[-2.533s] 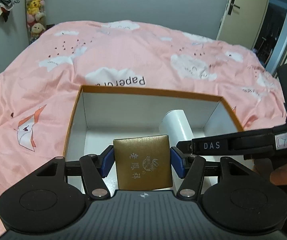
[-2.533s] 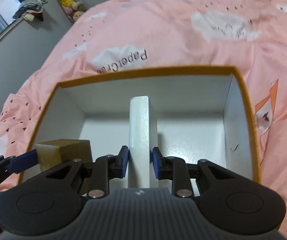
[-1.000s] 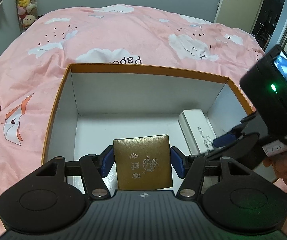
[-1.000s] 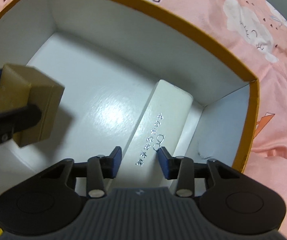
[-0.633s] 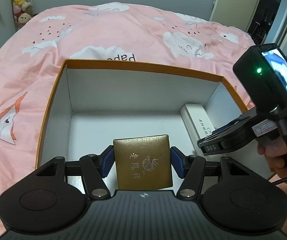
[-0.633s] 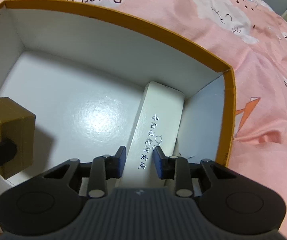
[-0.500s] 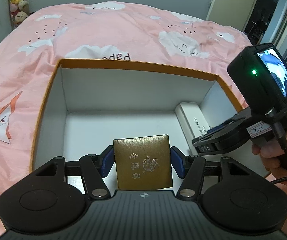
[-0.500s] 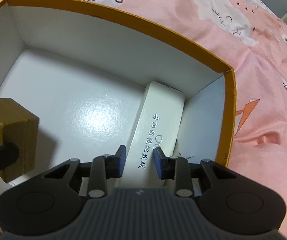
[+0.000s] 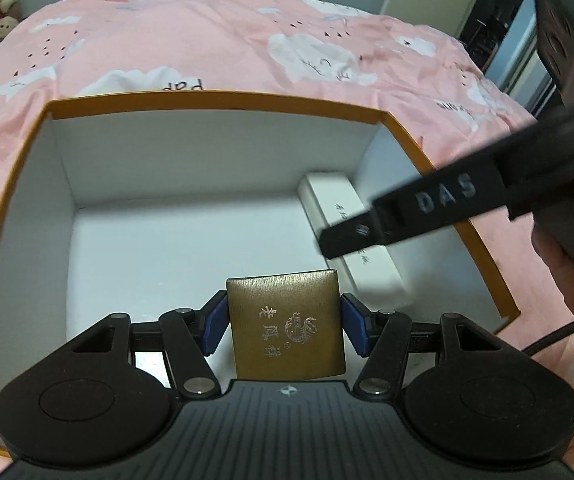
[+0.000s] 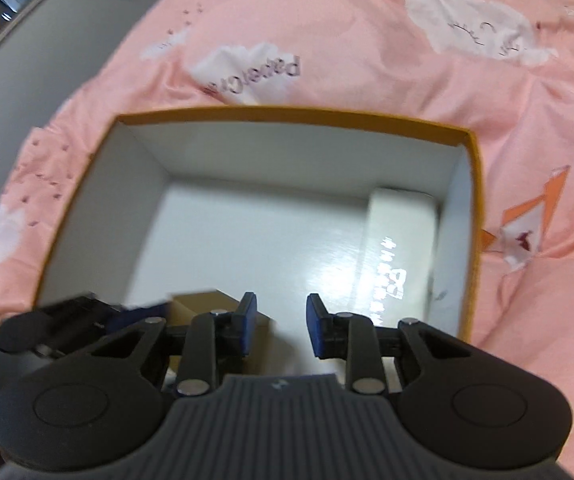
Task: Organize objects
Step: 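Lower the gold box into the orange box and open the left tool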
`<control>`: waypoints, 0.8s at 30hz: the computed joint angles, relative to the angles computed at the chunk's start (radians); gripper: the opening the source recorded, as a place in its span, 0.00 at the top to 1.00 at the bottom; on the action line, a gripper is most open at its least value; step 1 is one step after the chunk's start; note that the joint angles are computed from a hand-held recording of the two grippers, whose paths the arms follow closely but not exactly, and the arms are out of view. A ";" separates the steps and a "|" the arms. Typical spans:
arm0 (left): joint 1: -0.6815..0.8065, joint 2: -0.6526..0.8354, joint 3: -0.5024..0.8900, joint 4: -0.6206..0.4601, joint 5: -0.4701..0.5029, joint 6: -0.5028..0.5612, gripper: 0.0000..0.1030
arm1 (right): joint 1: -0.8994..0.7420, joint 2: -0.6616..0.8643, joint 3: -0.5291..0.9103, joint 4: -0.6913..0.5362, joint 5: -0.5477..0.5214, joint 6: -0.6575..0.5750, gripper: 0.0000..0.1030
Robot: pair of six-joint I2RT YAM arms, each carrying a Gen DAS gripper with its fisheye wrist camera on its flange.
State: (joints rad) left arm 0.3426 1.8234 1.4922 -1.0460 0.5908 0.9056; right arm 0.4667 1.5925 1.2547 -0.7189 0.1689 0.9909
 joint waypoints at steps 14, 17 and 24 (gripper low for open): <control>-0.034 0.064 0.065 -0.119 -0.047 -0.013 0.34 | -0.019 0.024 -0.029 0.051 -0.164 -0.043 0.82; -0.032 0.078 0.085 -0.143 -0.053 -0.017 0.34 | -0.022 0.028 -0.035 0.062 -0.176 -0.021 0.82; -0.018 0.112 0.137 -0.195 -0.041 -0.007 0.33 | -0.037 0.006 -0.035 0.061 -0.238 0.001 0.93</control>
State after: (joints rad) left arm 0.3247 1.9352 1.6288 -1.2414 0.5500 0.8983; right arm 0.4294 1.5983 1.2197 -0.6580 -0.0695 0.9922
